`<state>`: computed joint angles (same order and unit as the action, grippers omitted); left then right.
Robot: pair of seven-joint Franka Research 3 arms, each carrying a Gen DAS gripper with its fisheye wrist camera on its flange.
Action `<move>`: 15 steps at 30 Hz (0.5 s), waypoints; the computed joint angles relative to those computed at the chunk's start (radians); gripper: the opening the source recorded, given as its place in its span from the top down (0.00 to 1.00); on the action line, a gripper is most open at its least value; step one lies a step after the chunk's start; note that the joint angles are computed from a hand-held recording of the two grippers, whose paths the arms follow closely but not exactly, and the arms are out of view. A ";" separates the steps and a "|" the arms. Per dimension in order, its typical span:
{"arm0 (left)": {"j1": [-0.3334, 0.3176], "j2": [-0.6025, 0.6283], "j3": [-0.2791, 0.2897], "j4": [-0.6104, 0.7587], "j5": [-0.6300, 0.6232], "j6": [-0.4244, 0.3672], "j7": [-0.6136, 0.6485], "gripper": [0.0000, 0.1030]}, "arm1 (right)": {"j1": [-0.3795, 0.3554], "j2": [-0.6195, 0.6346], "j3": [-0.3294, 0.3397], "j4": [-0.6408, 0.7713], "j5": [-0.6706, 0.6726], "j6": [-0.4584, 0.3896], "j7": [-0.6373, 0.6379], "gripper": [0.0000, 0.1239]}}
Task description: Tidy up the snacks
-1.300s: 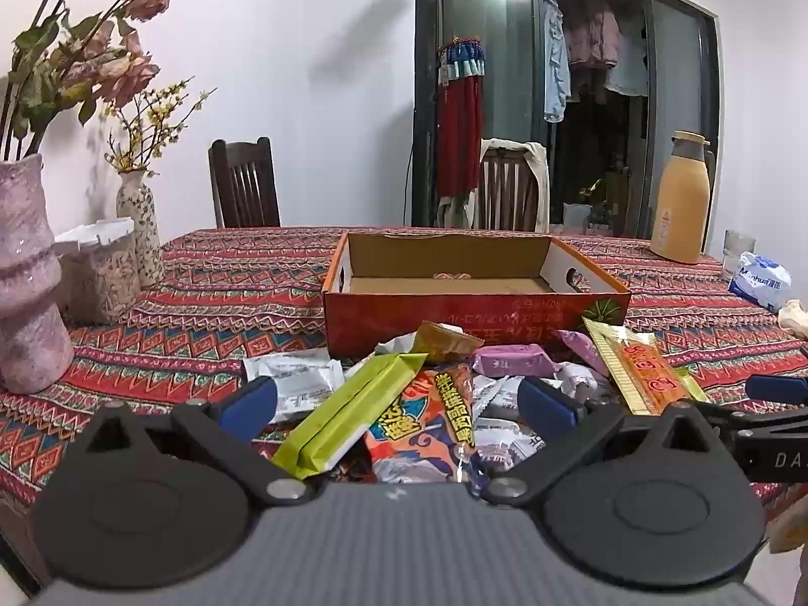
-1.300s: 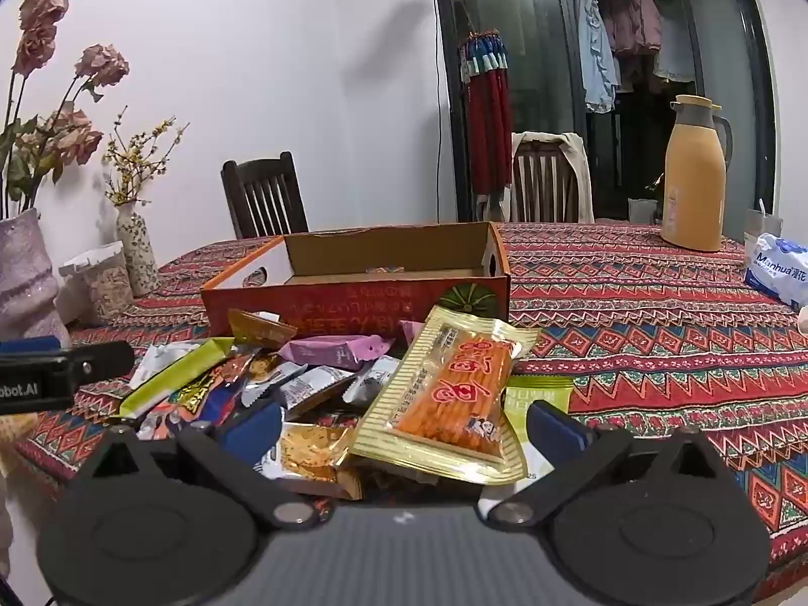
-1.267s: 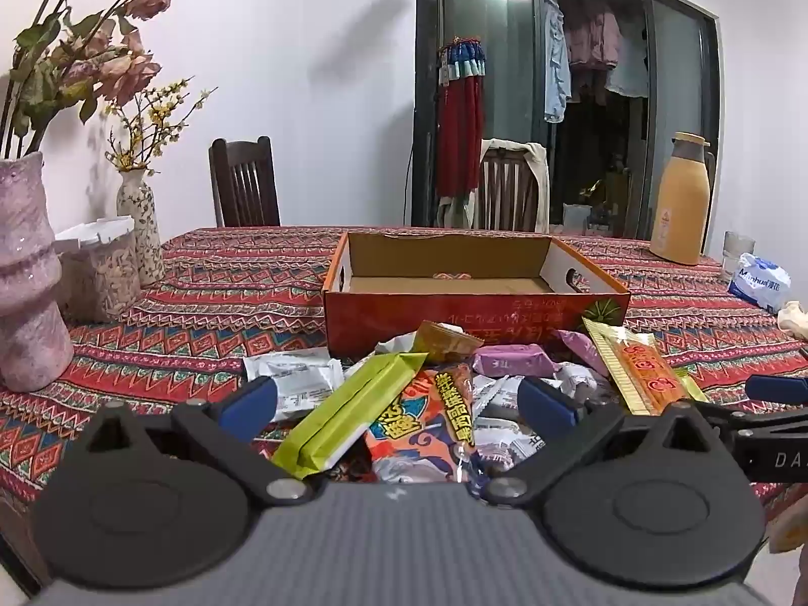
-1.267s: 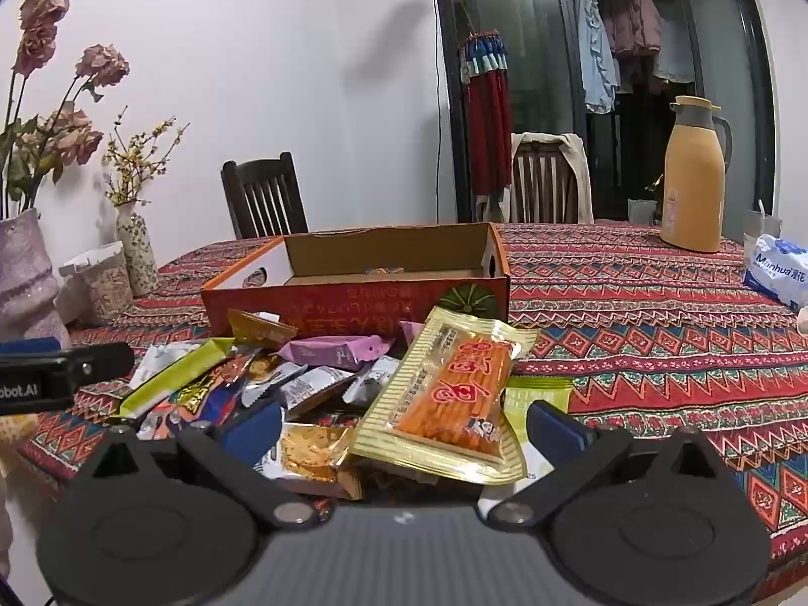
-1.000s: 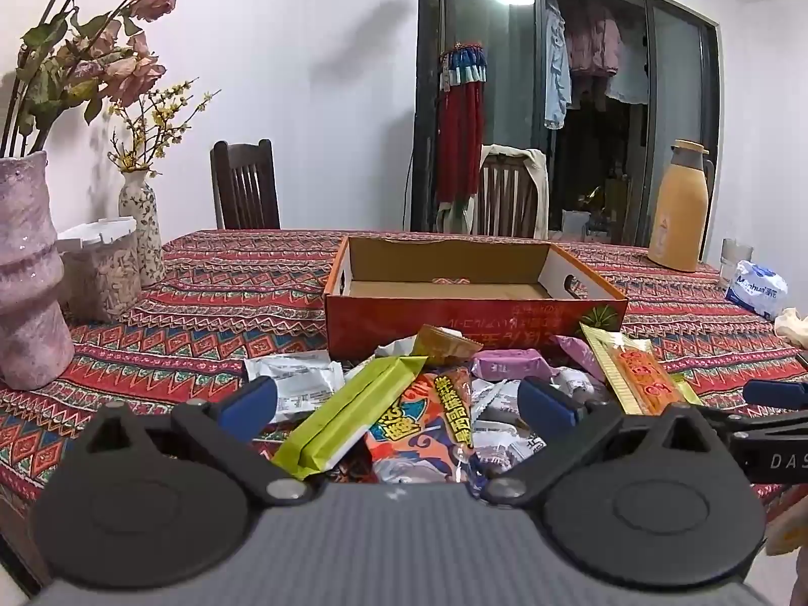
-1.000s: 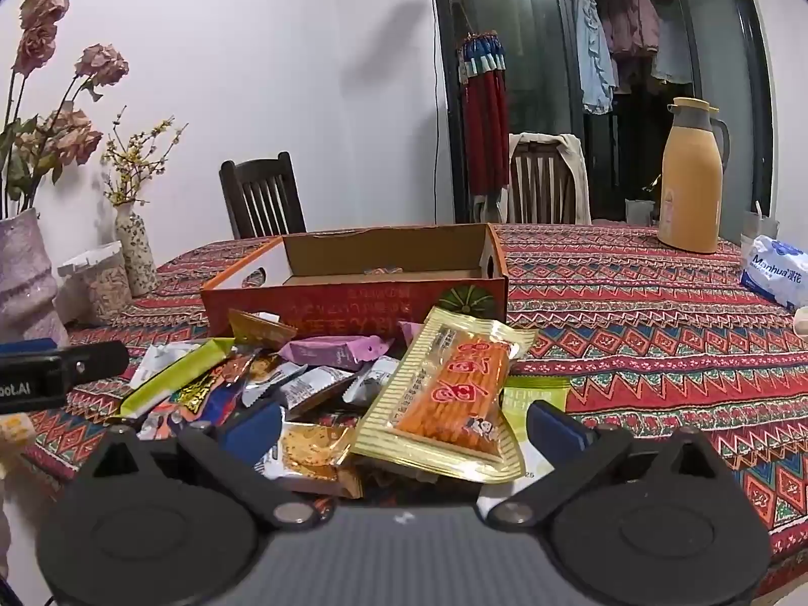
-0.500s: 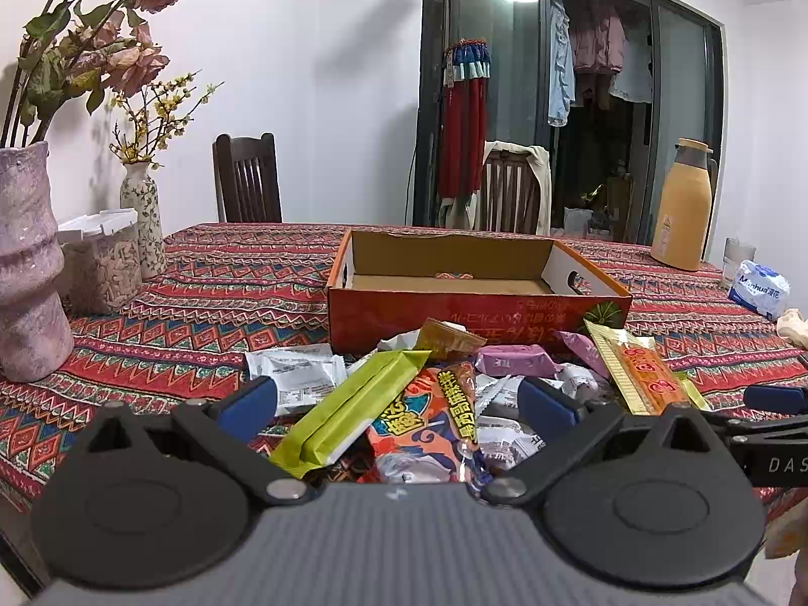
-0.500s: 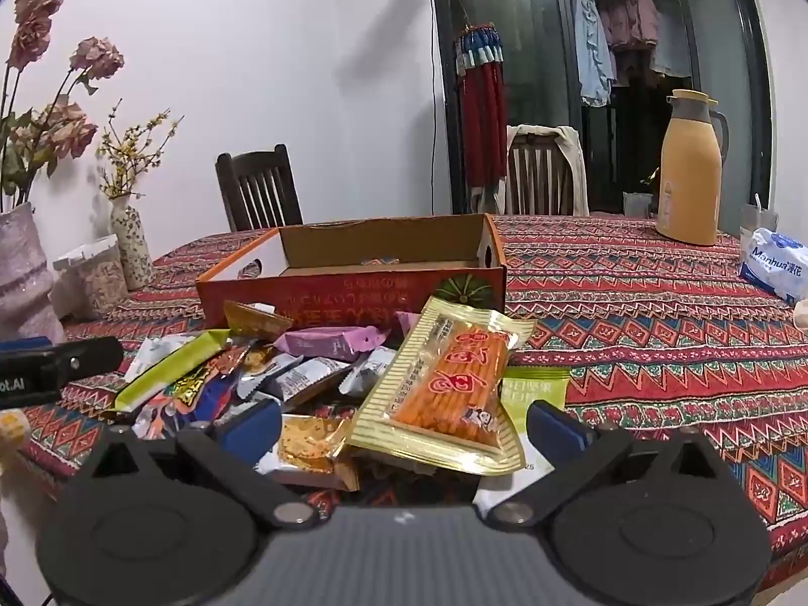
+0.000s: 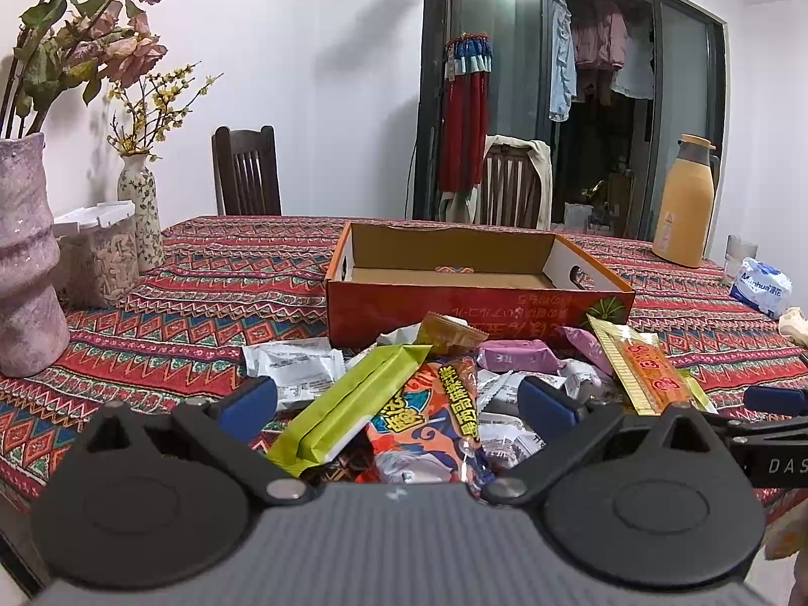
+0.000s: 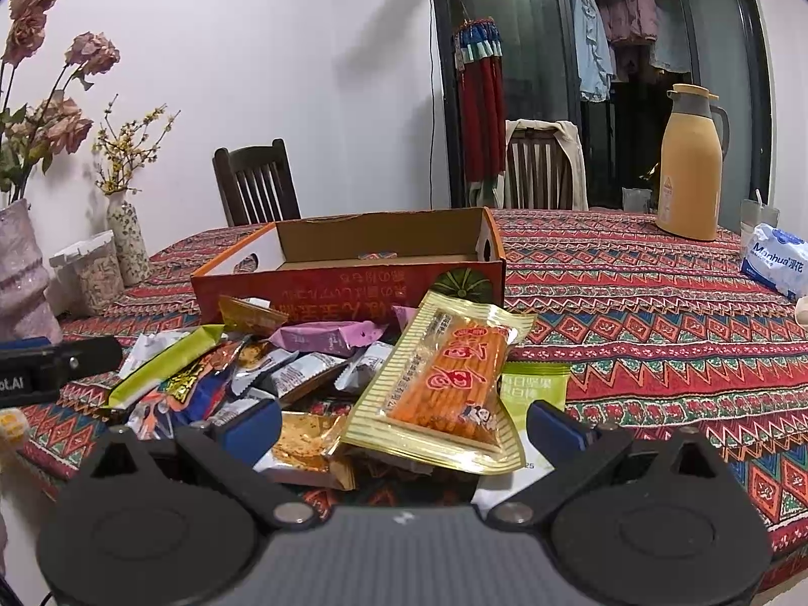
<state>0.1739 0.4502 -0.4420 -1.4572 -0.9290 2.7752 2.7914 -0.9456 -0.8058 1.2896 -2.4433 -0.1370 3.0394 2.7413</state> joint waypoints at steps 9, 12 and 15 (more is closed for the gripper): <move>-0.001 0.005 0.000 0.007 0.015 -0.001 -0.015 0.00 | -0.007 0.004 0.005 0.004 -0.002 -0.002 0.001 0.17; -0.003 0.009 0.001 0.011 0.024 -0.002 -0.025 0.00 | -0.010 0.005 0.006 0.004 -0.003 -0.001 0.000 0.17; 0.000 0.011 -0.003 0.012 0.026 -0.001 -0.025 0.00 | -0.011 0.005 0.006 0.004 -0.003 0.000 0.000 0.17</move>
